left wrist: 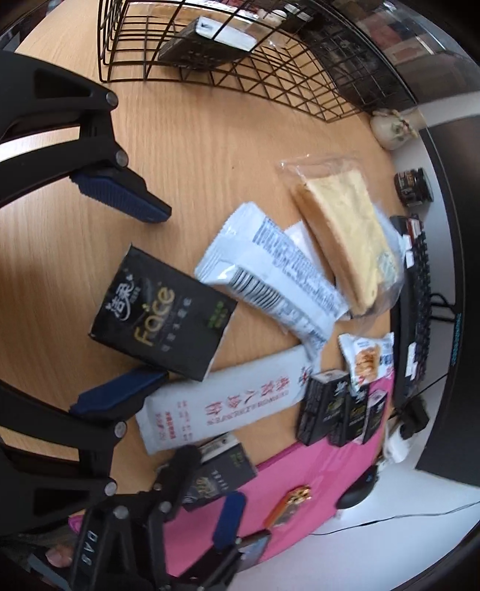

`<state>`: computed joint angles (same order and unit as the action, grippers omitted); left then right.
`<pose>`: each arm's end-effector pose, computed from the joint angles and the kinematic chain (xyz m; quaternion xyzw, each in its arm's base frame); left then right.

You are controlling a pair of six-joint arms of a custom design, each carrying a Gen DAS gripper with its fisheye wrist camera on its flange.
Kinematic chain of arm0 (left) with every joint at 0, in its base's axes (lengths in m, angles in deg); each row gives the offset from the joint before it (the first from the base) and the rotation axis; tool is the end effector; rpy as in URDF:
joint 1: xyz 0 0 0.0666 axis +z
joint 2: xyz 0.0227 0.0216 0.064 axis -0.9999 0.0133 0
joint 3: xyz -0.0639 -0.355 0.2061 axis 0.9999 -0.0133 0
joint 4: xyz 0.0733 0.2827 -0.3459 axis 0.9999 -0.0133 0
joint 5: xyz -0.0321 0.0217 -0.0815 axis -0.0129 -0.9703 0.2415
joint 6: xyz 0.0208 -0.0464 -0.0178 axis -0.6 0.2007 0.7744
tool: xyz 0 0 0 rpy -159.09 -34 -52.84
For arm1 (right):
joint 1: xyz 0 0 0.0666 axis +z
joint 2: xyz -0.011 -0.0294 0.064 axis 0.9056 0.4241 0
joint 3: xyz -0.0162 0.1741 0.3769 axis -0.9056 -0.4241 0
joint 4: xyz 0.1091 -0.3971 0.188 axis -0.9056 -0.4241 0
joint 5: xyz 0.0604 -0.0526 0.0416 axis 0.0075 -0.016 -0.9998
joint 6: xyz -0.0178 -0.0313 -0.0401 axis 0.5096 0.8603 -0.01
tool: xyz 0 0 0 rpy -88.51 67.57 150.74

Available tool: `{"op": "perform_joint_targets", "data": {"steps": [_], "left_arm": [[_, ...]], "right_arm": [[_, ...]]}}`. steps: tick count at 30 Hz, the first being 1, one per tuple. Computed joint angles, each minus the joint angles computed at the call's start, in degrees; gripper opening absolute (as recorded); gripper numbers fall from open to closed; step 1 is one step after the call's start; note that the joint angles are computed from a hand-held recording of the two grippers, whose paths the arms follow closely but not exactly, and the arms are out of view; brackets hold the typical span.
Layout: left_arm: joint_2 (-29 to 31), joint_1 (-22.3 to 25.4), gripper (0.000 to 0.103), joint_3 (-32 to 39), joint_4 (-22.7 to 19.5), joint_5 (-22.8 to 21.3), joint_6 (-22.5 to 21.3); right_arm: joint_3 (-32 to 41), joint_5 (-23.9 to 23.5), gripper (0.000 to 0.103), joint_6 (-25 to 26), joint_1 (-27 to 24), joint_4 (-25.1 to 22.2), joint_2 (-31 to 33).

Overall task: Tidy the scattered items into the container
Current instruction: 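Grasp a black Face tissue pack with each gripper and carry to basket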

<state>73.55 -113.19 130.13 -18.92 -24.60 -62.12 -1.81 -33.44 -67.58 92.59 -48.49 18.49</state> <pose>0.5517 -0.2539 0.4769 0.4037 0.8855 -0.1089 0.2026 0.4241 0.2068 0.4767 0.1761 0.9472 -0.0422 0.2645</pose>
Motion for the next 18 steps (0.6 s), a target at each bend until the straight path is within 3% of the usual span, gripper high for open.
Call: {"op": "perform_joint_targets", "data": {"steps": [1,2,4,13,18], "left_arm": [[-0.21,0.06,0.069,-0.36,0.86,-0.24,0.23],[-0.4,0.12,0.059,-0.55,1.66,-0.72,0.55],[0.12,0.54,0.057,0.28,0.93,-0.56,1.67],[-0.12,0.6,0.055,2.14,-0.45,-0.11,1.13],[-0.25,1.43,0.054,5.95,-1.29,2.67,1.88]], "right_arm": [[0.03,0.31,0.075,0.18,0.02,-0.17,0.07],[0.16,1.0,0.066,0.28,0.11,-0.51,0.19],[-0.13,1.03,0.05,0.37,0.03,0.16,-0.26],[-0.37,-0.02,0.048,0.23,0.02,1.22,-1.14],[3.07,1.5,0.048,2.04,1.05,1.25,-0.21]]}}
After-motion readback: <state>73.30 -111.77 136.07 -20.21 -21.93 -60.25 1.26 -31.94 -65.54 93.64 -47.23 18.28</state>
